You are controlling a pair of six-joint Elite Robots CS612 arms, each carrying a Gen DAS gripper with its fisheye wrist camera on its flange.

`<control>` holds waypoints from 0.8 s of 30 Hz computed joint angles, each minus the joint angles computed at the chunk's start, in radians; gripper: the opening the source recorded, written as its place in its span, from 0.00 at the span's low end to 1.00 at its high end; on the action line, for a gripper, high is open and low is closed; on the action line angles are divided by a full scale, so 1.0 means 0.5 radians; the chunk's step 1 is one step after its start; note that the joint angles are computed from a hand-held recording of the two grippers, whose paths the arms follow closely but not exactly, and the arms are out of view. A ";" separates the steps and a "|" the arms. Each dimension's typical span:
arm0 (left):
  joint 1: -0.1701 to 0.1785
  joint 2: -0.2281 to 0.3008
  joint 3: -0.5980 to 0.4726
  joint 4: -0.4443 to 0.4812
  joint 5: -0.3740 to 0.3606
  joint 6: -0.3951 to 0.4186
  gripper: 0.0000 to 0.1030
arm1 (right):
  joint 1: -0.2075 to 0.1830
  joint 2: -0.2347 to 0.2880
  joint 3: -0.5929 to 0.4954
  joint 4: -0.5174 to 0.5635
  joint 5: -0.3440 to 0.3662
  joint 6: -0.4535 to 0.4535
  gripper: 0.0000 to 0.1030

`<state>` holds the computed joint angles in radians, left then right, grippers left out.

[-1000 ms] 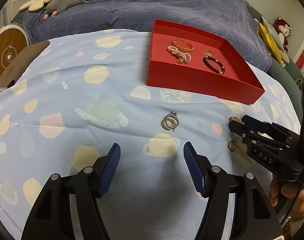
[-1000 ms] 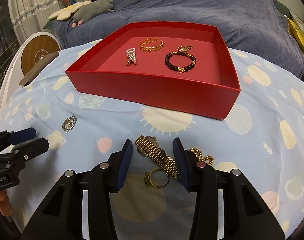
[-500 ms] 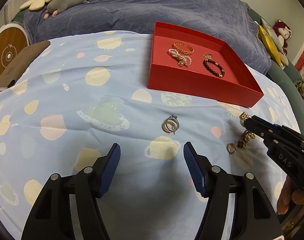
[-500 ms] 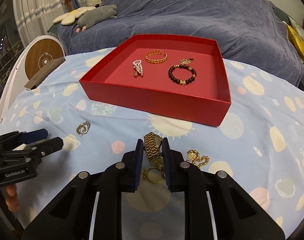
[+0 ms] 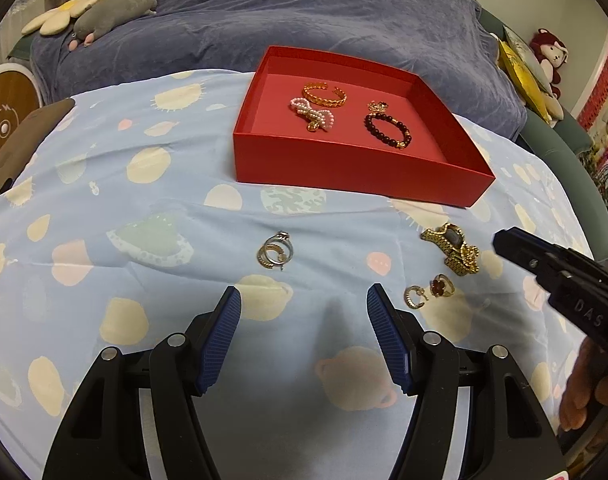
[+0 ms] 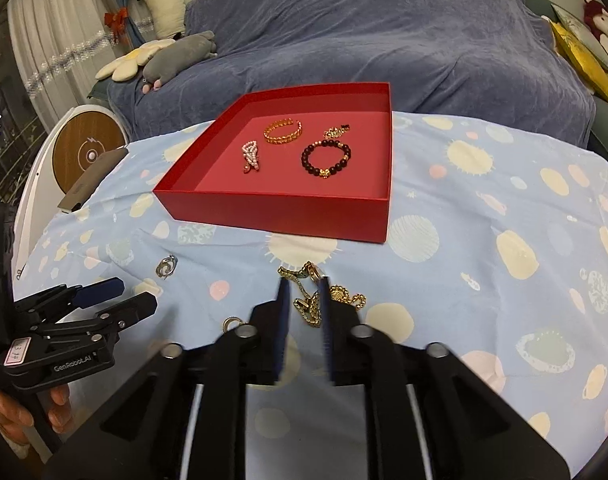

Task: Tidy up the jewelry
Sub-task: 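Move the right tool toward the gold watch band and rings, then grasp the gold link watch band with the right tool while the left tool grasps the ring pendant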

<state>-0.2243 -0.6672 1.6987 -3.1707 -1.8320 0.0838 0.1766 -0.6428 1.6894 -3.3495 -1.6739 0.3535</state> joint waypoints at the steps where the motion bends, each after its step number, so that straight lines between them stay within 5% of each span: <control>1: -0.004 -0.004 0.003 -0.005 -0.011 0.003 0.61 | -0.001 0.014 -0.017 0.008 -0.008 -0.006 0.44; 6: -0.022 -0.005 0.001 -0.031 -0.019 0.016 0.61 | 0.001 0.083 -0.128 0.131 -0.012 -0.073 0.42; 11: -0.016 0.014 -0.031 0.014 -0.016 -0.004 0.61 | 0.018 0.141 -0.215 0.214 -0.069 -0.154 0.28; 14: -0.011 0.027 -0.049 0.030 0.005 0.001 0.61 | 0.025 0.147 -0.233 0.249 -0.108 -0.176 0.08; 24: 0.033 0.084 -0.138 0.050 0.029 -0.041 0.61 | 0.015 0.070 -0.136 0.071 0.015 -0.091 0.08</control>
<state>-0.2080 -0.6251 1.6296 -3.1457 -1.8177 0.0632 0.1840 -0.6079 1.6213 -3.3139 -1.6666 0.3079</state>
